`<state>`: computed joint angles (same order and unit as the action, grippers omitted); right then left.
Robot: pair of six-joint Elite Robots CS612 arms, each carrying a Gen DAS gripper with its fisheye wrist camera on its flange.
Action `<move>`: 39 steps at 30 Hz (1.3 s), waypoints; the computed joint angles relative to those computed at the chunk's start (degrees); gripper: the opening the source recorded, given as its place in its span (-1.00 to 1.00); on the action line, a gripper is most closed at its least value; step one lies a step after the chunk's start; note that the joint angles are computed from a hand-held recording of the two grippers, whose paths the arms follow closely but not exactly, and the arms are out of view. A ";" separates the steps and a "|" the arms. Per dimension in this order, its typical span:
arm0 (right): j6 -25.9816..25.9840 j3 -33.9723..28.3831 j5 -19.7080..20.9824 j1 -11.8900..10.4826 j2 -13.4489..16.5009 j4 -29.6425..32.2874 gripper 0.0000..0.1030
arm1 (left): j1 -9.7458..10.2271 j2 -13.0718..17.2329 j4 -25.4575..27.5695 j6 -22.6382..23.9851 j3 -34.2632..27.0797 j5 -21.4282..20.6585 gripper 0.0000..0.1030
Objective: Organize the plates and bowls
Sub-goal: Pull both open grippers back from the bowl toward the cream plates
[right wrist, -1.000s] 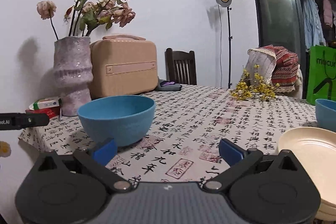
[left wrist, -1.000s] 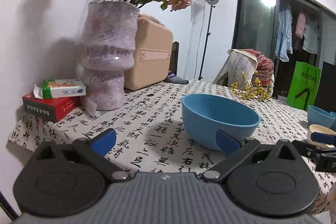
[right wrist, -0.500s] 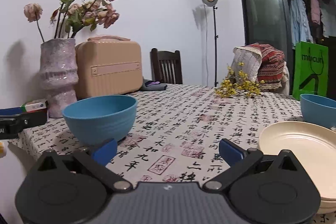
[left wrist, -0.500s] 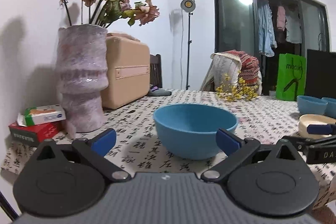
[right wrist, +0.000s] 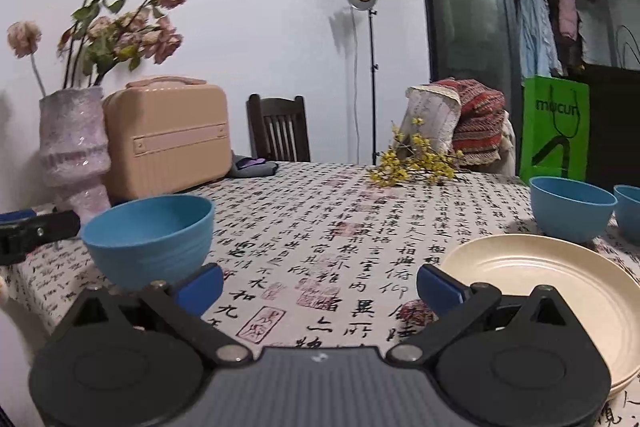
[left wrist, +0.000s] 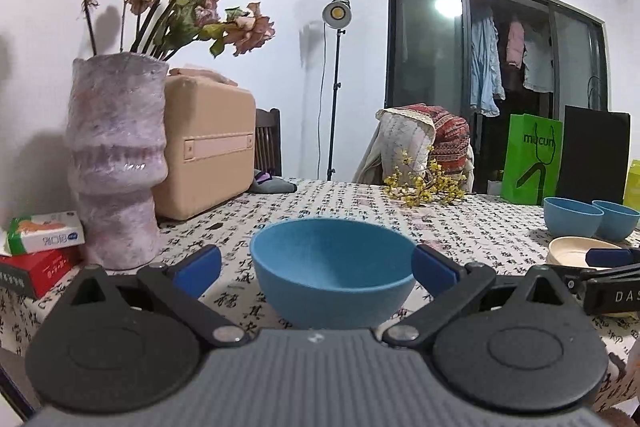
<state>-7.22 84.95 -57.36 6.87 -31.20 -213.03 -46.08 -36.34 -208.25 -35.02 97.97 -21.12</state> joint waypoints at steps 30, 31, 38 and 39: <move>2.93 2.21 0.32 -4.01 -2.91 0.16 1.00 | -1.47 1.68 -3.57 16.05 -8.74 -4.38 1.00; 3.43 2.14 0.64 -4.14 -2.86 0.08 1.00 | -1.59 2.06 -4.22 17.59 -9.45 -4.78 1.00; 5.89 1.77 0.07 -4.89 -2.10 -3.34 1.00 | -1.27 3.73 -4.79 22.01 -12.86 -9.61 1.00; 6.23 1.65 -0.07 -5.02 -1.96 -3.70 1.00 | -1.18 4.07 -5.37 22.25 -13.41 -10.16 1.00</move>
<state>-0.99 86.60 -57.44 1.85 -33.16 -216.73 -47.26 -32.27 -213.63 -12.77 84.57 -31.28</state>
